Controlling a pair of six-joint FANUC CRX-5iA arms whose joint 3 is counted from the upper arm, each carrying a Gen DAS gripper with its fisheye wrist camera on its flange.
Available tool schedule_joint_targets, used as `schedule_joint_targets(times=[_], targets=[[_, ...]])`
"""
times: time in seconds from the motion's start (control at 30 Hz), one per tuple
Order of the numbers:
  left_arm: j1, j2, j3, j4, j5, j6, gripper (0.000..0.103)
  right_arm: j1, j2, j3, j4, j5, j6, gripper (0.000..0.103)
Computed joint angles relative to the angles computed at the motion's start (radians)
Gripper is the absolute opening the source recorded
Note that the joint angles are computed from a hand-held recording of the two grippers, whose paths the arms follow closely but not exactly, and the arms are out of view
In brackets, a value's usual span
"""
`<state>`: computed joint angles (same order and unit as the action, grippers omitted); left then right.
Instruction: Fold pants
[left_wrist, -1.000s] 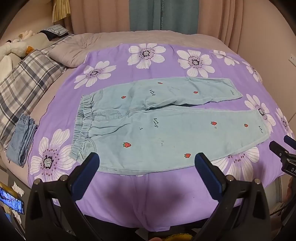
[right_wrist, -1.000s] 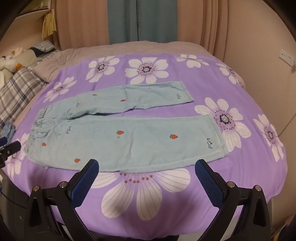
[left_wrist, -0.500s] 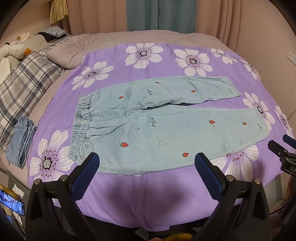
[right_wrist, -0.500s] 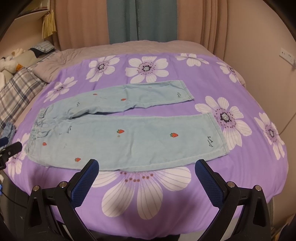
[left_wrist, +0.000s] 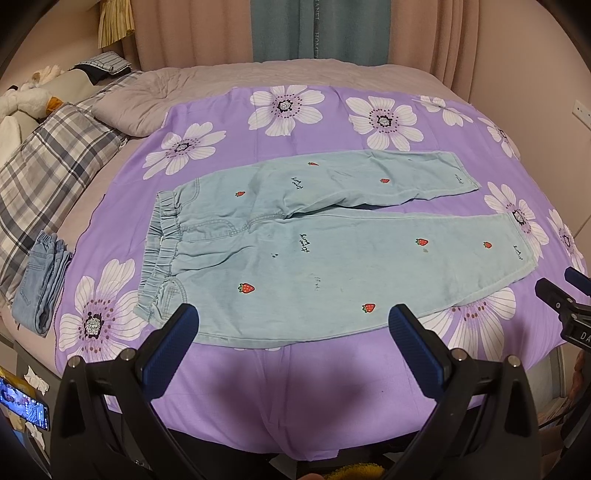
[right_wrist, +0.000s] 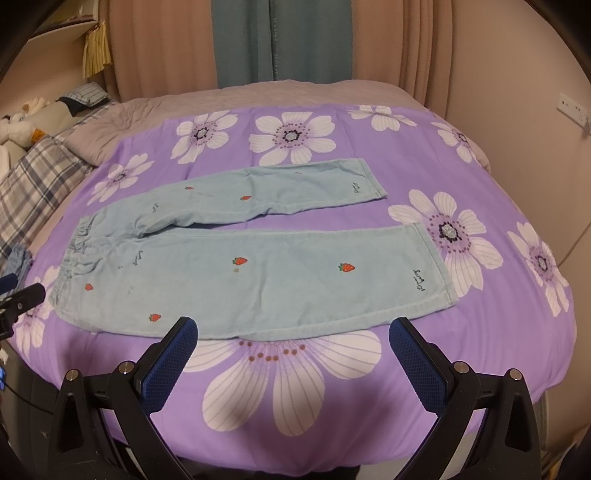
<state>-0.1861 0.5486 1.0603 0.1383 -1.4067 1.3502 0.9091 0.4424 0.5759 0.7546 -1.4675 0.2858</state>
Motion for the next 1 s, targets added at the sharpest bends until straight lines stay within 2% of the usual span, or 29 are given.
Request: schedule_joint_targets(times=[0.53,0.63,0.7,0.8,0.87,0.93,1.0], targets=[[0.006,0.003,-0.004,0.011,0.001,0.014,0.103,0.001,-0.003,-0.006,0.001,0.004,-0.003,0.103],[0.033,0.029,0.003,0.069,-0.012,0.068,0.103,0.0,-0.01,-0.018,0.0,0.023,-0.004,0.103],[0.066,0.087,0.06,0.096,-0.073,0.177,0.103,0.001,-0.018,-0.038,-0.001,0.044,0.004,0.103],[0.108,0.115,0.049,0.113,-0.086,0.294,0.102,0.01,0.009,-0.044,0.019,0.048,0.081,0.103],[0.146,0.11,-0.008,0.143,-0.065,0.366,0.102,0.02,0.038,-0.057,0.058,0.114,0.162,0.103],[0.177,0.076,-0.112,0.2,0.0,0.392,0.102,0.017,0.082,-0.075,0.174,0.175,0.227,0.103],[0.203,0.037,-0.217,0.241,0.083,0.408,0.102,0.022,0.132,-0.032,0.203,0.23,0.293,0.102]])
